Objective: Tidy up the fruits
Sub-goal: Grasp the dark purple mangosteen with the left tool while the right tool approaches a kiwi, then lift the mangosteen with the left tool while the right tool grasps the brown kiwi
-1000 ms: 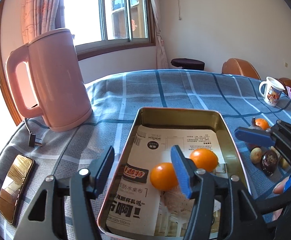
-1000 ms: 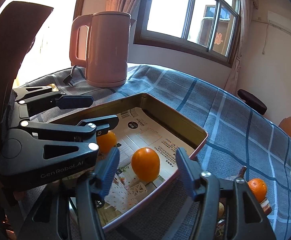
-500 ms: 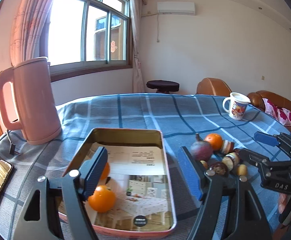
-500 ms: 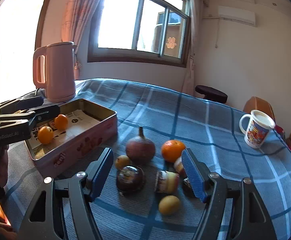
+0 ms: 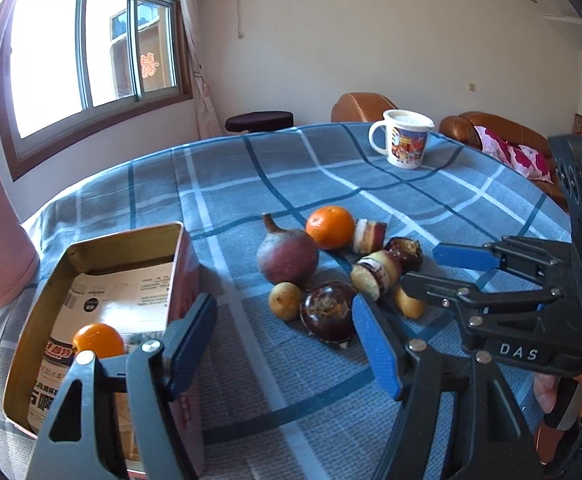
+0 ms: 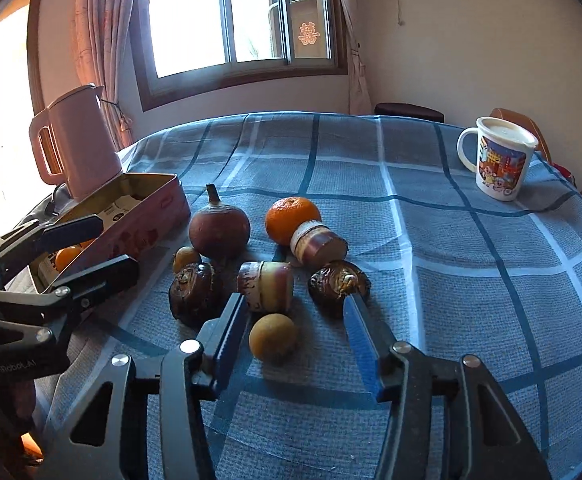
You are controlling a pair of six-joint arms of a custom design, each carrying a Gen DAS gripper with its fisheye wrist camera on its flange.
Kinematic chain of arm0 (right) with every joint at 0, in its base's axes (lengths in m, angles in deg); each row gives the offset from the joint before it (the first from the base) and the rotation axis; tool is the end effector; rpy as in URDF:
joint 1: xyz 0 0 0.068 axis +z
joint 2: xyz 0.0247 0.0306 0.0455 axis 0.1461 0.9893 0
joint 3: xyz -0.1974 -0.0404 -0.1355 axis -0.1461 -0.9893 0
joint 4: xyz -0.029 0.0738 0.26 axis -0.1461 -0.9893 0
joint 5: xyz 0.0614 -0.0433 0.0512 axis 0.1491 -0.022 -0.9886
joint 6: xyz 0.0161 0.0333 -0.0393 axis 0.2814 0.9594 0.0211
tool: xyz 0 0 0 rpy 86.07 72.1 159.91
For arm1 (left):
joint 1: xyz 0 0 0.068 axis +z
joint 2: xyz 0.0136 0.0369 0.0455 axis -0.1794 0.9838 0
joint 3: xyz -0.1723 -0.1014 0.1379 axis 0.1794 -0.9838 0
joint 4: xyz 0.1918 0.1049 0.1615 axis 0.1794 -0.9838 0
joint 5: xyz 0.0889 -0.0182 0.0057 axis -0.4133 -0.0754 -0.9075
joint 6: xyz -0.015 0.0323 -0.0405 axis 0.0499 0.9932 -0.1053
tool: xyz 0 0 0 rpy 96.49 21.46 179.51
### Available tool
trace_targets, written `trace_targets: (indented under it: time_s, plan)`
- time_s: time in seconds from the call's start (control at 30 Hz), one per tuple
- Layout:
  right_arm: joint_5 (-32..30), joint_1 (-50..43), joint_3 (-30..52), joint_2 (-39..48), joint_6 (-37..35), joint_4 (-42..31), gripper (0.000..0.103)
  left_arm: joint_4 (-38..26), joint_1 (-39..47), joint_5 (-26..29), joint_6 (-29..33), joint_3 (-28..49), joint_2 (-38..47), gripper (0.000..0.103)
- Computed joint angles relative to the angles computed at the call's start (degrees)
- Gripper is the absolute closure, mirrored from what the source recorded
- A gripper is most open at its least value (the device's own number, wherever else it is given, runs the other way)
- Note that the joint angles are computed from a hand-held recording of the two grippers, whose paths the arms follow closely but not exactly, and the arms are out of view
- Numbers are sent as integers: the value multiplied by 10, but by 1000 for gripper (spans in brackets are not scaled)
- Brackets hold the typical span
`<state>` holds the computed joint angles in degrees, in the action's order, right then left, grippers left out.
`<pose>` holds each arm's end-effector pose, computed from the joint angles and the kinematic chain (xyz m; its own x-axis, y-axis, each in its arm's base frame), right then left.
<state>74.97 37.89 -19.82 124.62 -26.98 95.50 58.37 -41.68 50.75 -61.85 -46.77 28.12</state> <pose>0.2441 0.1430 0.0870 -0.5573 -0.3258 -0.7637 -0.5746 0.8153 0.0715 0.1865 -0.0962 0.0951 -0.5997 0.0441 -0.7990 0.0240 0.9990 0.0371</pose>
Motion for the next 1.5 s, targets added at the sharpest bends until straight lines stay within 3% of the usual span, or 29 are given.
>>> trace_targets:
  time_s: [0.2,0.3,0.47,0.63,0.73,0.8,1.13,1.5]
  plan:
    - [-29,-7,36,33,-8,-46,55,0,5,50,0,43,75,51]
    - [-33,-3,54,48,-14,-70,56,-5,15,73,2,56,95,52]
    - [-41,-5,78,69,-18,-97,66,-9,39,117,0,76,127,52]
    - [-79,-32,71,67,-1,-87,70,-15,40,131,-3,109,172,52]
    - [-69,-31,70,66,5,-86,71,-15,43,133,-4,122,190,52]
    - [-66,-28,70,65,5,-86,73,-20,43,128,-5,129,199,58]
    - [-57,-24,45,44,8,-58,73,10,52,142,-2,95,159,59]
    - [-47,-19,6,7,4,-7,73,47,33,113,5,47,94,59]
